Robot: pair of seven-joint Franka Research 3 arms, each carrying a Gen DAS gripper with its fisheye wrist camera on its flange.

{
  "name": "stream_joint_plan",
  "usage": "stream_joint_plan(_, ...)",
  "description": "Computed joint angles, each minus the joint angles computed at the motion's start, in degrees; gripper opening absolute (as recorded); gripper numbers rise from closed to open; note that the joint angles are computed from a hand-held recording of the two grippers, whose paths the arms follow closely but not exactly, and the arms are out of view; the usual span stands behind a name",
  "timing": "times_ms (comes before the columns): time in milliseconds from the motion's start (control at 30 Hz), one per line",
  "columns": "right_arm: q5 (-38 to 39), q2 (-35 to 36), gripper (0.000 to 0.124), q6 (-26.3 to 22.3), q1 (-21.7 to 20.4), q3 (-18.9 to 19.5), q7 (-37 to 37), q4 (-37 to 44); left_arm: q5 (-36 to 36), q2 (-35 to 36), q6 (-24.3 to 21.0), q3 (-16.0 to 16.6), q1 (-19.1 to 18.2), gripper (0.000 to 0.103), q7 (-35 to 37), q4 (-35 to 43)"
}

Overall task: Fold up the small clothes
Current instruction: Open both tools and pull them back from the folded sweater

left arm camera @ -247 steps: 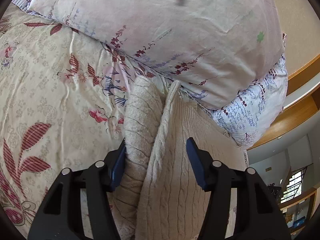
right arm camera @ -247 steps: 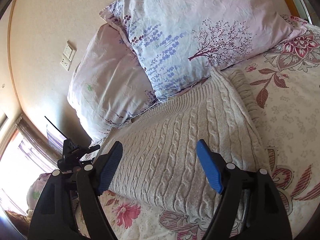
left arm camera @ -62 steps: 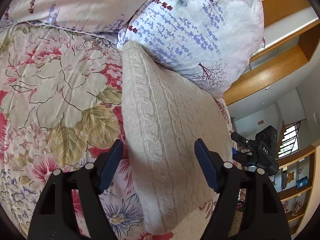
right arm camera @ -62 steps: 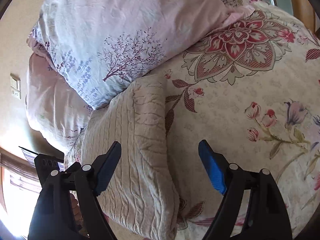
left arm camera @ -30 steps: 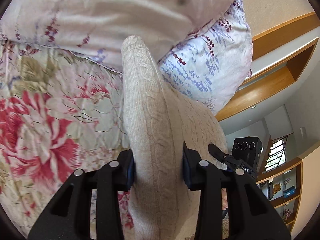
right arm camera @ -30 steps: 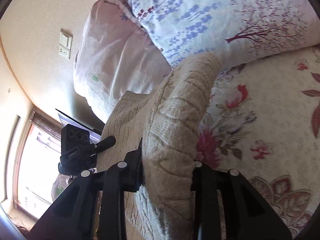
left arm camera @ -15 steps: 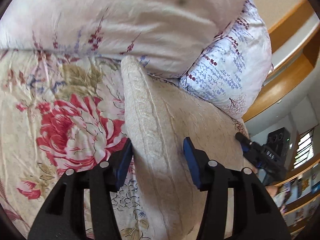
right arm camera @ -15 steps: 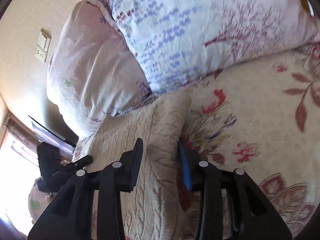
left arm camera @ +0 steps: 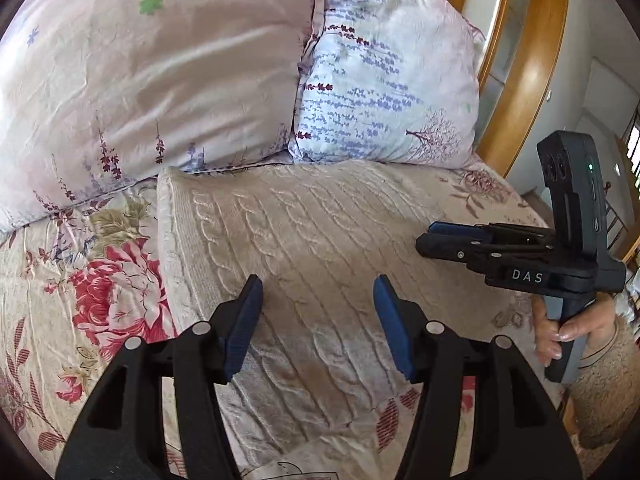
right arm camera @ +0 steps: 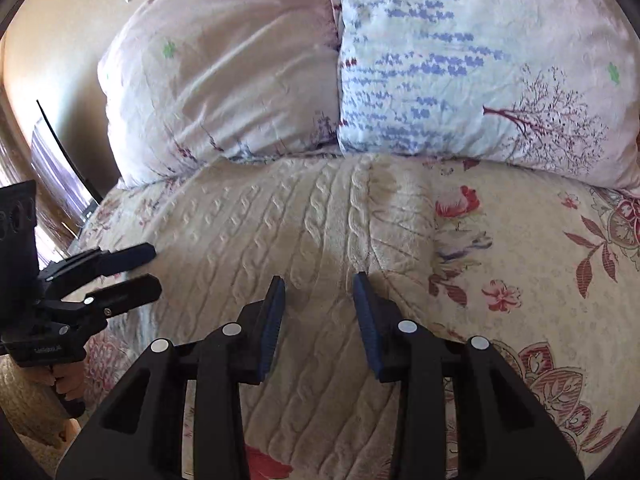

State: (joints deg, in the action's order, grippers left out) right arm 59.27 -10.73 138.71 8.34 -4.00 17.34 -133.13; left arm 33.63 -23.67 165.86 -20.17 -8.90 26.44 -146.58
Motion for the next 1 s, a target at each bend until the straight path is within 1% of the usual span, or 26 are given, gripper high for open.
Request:
stream_joint_plan(67,1.2,0.5,0.038,0.6,0.1,-0.1,-1.5,-0.1,1.5,0.7,-2.5,-1.3,0.7,0.057,-0.1,1.1)
stream_joint_plan(167,1.7,0.4,0.038,0.5,-0.1,-0.1,-1.9,-0.2,4.2,0.9,-3.6,-2.2,1.5,0.057,-1.9,1.5)
stream_joint_plan(200,2.5,-0.3,0.038,0.8,-0.1,-0.2,-2.5,-0.8,4.5,0.4,-3.8,-2.2,1.3,0.057,-2.7,1.5)
stream_joint_plan(300,4.3,-4.2,0.038,1.0,-0.2,-1.1,-5.7,-3.9,4.8,-4.3,-4.8,-2.2,0.2,0.059,-4.3,-0.8)
stream_joint_plan(367,3.5,-6.2,0.038,1.1,-0.5,-1.6,-6.9,-5.7,5.1,-7.5,-9.3,-3.5,-0.2,0.065,-4.8,-1.6)
stream_joint_plan(400,2.4,-6.5,0.038,1.3,-0.6,-1.6,-6.7,-6.2,5.1,-8.4,-12.3,-3.9,-0.6,0.065,-4.5,-1.6)
stream_joint_plan(433,0.8,-6.5,0.038,2.7,-0.7,-1.1,-5.9,-6.7,5.1,-8.6,-15.8,-4.5,-0.9,0.065,-4.2,-1.3)
stream_joint_plan(467,-0.9,-6.2,0.038,5.2,-0.7,-0.3,-4.9,-7.2,5.3,-8.3,-18.8,-4.9,-1.2,0.065,-4.1,-1.0)
stream_joint_plan(500,-2.4,-5.8,0.038,7.4,-0.5,0.3,-4.2,-7.7,5.2,-7.7,-20.2,-4.5,-1.7,0.066,-3.9,-0.9)
stream_joint_plan(533,-2.7,-5.5,0.039,8.9,0.1,0.5,-4.2,-7.9,4.5,-6.9,-20.1,-3.3,-2.5,0.068,-3.7,-1.2)
stream_joint_plan(567,-3.0,-5.4,0.039,10.3,0.6,0.6,-3.9,-8.1,4.1,-6.4,-19.3,-2.4,-2.9,0.068,-4.0,-1.4)
stream_joint_plan(667,-4.3,-6.6,0.041,13.6,2.0,0.7,-2.7,-9.3,4.2,-6.3,-18.4,-1.5,-3.3,0.07,-5.5,-1.9)
stream_joint_plan(700,-3.4,-7.5,0.044,14.1,2.7,0.0,-3.6,-9.9,3.6,-7.1,-17.8,-1.1,-3.8,0.07,-6.1,-2.5)
stream_joint_plan(767,-0.5,-9.6,0.066,14.2,3.8,-1.8,-5.7,-11.4,2.5,-9.2,-16.5,-0.6,-4.6,0.072,-7.1,-3.9)
stream_joint_plan(800,1.3,-10.8,0.085,15.3,4.2,-2.4,-6.9,-12.3,2.2,-10.2,-16.8,-1.0,-4.7,0.074,-7.7,-4.3)
stream_joint_plan(833,4.3,-12.2,0.091,16.6,5.0,-3.3,-9.3,-13.4,1.9,-11.2,-17.6,-1.6,-4.8,0.081,-8.6,-4.7)
stream_joint_plan(867,6.8,-13.4,0.091,17.3,5.7,-4.2,-11.7,-14.2,1.6,-12.2,-18.2,-2.3,-4.8,0.084,-9.8,-5.1)
stream_joint_plan(900,8.4,-14.4,0.093,18.1,5.9,-4.6,-12.9,-15.0,1.2,-13.0,-18.4,-2.6,-5.2,0.084,-10.8,-5.6)
stream_joint_plan(967,10.2,-15.3,0.095,20.1,5.9,-4.4,-13.4,-16.1,-0.3,-13.3,-19.0,-3.0,-6.2,0.085,-12.4,-5.9)
stream_joint_plan(1000,10.5,-15.4,0.097,22.2,5.7,-3.6,-12.7,-16.7,-0.9,-13.1,-19.5,-3.4,-6.6,0.086,-13.2,-5.8)
